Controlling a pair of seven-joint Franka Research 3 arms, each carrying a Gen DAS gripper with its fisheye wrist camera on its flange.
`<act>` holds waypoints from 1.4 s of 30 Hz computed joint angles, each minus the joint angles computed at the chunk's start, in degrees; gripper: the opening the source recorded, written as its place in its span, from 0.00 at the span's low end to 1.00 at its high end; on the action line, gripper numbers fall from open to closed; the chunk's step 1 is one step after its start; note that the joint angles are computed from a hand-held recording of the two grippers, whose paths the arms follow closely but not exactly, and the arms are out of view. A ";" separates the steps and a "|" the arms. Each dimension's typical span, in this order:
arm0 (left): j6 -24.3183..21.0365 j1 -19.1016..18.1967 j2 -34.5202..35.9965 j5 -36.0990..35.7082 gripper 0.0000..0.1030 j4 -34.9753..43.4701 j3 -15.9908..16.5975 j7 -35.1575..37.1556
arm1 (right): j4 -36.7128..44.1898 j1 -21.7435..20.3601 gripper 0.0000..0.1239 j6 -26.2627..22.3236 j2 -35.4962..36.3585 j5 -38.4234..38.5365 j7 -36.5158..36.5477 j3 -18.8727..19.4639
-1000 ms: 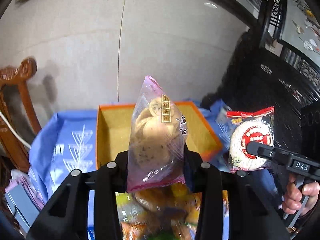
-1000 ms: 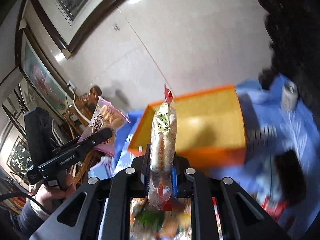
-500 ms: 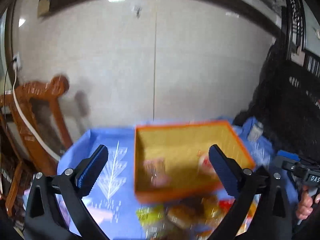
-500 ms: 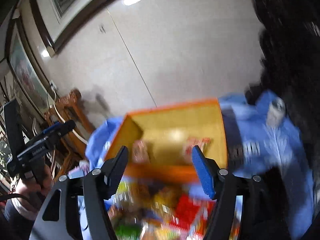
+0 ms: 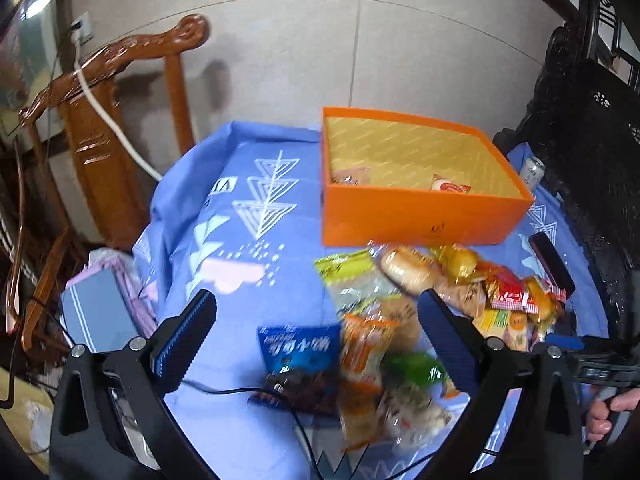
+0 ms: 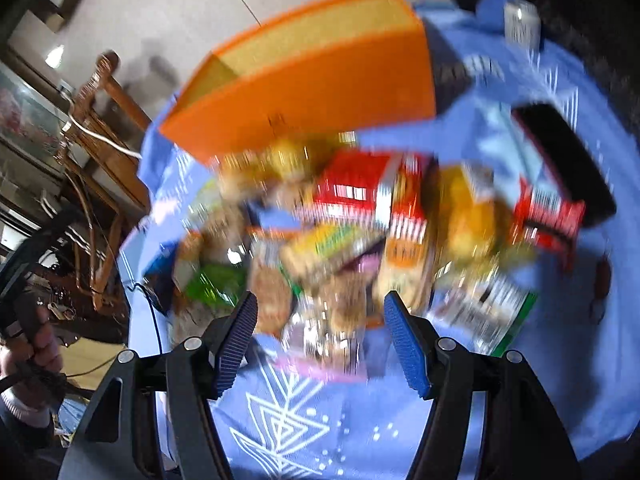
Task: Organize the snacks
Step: 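Grasp the blue biscuit bag with the left tool while the right tool grasps a pink cookie pack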
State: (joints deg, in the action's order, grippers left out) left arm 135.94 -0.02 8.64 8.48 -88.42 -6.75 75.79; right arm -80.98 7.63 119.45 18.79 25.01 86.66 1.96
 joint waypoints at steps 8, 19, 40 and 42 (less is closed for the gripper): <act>1.46 1.33 -4.59 -1.33 0.96 -6.73 0.83 1.68 | 1.80 4.47 0.53 -3.51 4.37 -8.23 7.93 -0.72; -1.17 2.65 -1.09 -4.72 0.96 -8.19 0.85 5.49 | 0.65 6.73 0.25 -4.65 2.95 -13.58 10.80 -0.67; -1.01 7.75 10.11 -24.95 0.60 -3.87 -3.52 20.15 | -2.69 5.03 0.25 -4.93 -1.10 -14.36 13.51 -1.16; -0.54 7.62 9.39 -25.13 0.58 -4.78 -3.43 20.34 | -2.10 4.93 0.25 -5.19 -0.74 -14.37 13.55 -1.18</act>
State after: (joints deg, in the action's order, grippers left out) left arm 135.40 7.60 18.03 -16.65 -93.20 -10.18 96.13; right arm -83.08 12.56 114.26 18.05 10.63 100.21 0.78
